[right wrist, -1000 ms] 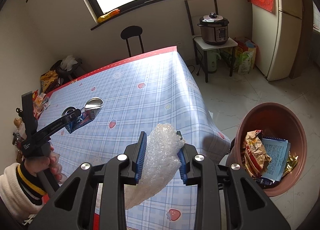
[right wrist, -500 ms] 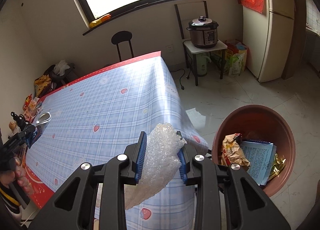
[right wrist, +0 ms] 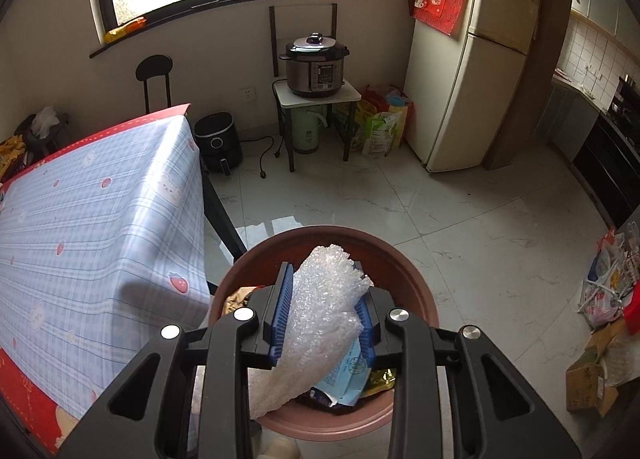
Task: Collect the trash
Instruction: 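Carry the foam net over the bucket and open the right tool, then carry the crushed cans over the bucket and open the left tool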
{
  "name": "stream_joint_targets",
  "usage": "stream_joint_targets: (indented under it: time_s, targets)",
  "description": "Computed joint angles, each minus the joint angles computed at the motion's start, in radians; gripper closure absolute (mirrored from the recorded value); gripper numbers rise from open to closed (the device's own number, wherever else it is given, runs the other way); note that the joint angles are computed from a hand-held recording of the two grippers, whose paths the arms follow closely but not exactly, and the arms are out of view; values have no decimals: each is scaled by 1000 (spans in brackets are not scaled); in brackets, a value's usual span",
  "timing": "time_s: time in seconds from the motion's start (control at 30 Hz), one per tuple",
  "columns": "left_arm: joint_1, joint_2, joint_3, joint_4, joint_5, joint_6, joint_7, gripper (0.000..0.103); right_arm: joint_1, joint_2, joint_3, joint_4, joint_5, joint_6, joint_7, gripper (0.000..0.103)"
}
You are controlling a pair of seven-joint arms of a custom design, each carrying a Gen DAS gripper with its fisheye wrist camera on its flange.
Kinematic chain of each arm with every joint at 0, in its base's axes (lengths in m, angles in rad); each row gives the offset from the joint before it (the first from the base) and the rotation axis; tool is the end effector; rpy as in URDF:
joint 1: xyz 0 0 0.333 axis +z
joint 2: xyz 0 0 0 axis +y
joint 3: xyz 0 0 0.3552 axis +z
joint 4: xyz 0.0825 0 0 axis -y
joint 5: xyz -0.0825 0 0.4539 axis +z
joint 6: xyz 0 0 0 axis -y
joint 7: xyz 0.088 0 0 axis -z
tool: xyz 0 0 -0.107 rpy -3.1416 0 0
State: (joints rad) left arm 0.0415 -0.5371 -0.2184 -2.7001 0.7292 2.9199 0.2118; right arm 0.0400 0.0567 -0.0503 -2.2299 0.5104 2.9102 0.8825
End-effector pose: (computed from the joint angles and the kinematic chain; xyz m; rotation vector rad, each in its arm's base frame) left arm 0.4289 -0.1195 0.4550 -2.1359 1.2518 -0.8554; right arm 0.6276 -0.0361 0.4061 -2.0164 1.6185 -0.5870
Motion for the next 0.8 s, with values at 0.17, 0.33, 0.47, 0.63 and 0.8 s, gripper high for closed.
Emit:
stream_joint_targets:
  time_s: [0.17, 0.33, 0.47, 0.63, 0.8]
  targets:
    - [-5, 43, -41, 44, 15, -4, -34, 47, -14, 41, -1, 47, -3, -49, -88, 65]
    - [-16, 89, -71, 91, 55, -3, -74, 47, -28, 51, 15, 72, 88, -65, -177, 35]
    - [-36, 138, -83, 141, 89, -3, -95, 47, -36, 34, 19, 77, 185, -78, -248, 18]
    - [-73, 226, -85, 222, 134, 2, -87, 47, -35, -11, 10, 50, 248, -82, -297, 5]
    - [-128, 354, -75, 333, 165, 17, -50, 47, -42, -57, -11, 23, 316, -123, -345, 5]
